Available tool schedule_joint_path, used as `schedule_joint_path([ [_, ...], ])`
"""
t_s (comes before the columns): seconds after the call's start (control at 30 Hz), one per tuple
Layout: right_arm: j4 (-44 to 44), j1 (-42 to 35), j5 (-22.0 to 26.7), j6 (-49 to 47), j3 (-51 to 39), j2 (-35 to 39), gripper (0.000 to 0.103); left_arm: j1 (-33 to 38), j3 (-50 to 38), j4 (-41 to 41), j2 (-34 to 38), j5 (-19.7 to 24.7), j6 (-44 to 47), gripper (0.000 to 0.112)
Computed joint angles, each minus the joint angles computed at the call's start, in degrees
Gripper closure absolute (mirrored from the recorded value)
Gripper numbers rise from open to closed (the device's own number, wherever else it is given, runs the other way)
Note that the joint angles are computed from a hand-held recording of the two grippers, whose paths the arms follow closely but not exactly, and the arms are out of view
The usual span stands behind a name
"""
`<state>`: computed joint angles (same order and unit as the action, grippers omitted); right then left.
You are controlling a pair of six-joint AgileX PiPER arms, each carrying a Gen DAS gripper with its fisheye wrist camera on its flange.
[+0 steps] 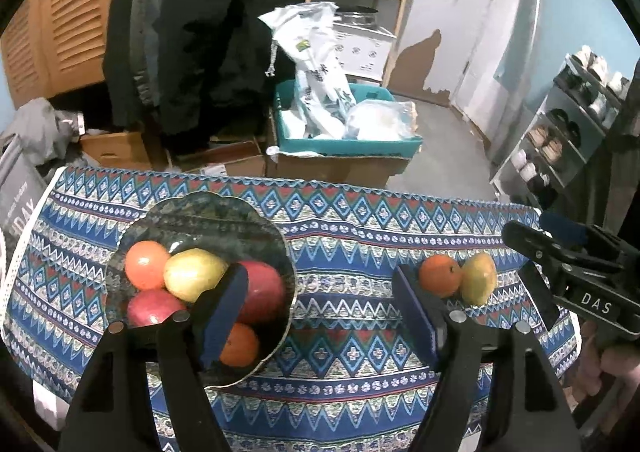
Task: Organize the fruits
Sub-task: 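Lower the left tool over the orange while the right tool lowers over the pear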
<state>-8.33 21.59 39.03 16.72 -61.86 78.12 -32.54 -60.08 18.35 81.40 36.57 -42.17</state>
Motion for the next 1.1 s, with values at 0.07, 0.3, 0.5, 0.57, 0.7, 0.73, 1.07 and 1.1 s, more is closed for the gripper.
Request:
schedule_joint_path([
  [0.07,-0.11,-1.84,-0.27,-0.48,1.33,-0.65,0.026,-1.39,-1.25,0.87,1.3,0.73,-1.13,0.036],
  [0.3,0.03,-8.22,-1.27,-3.35,4.78,-1.55,0.026,-4.72,-5.1,3.22,5.65,2.42,-3.33,0.031],
  [0.5,5.83,-15.76,-2.79,-10.96,7.03,0.86,0.026,-6.74,-8.75,2.94,10.71,3.98,-2.6,0.031],
  [0.57,7.76,-17.81,-2.97,-13.2,7.39,2.16,0.026,-7.1,-10.14,2.3,12.77,4.34,-1.8,0.031],
  [0.7,11.66,-21.21,-3.91,-17.58,8.17,5.43,0.026,-7.59,-12.83,0.58,16.68,4.82,-0.2,0.031],
  [0.73,12.21,-21.52,-3.96,-18.12,8.03,6.19,0.026,-7.7,-13.46,0.24,17.64,4.87,0.18,0.031],
  [1.07,18.19,-23.48,-6.13,-24.24,7.9,14.6,0.026,-7.24,-19.14,-2.96,25.54,5.51,3.84,0.031],
  [1.1,18.42,-23.28,-6.36,-24.51,7.64,15.46,0.026,-7.11,-19.47,-3.32,26.08,5.47,4.16,0.031],
])
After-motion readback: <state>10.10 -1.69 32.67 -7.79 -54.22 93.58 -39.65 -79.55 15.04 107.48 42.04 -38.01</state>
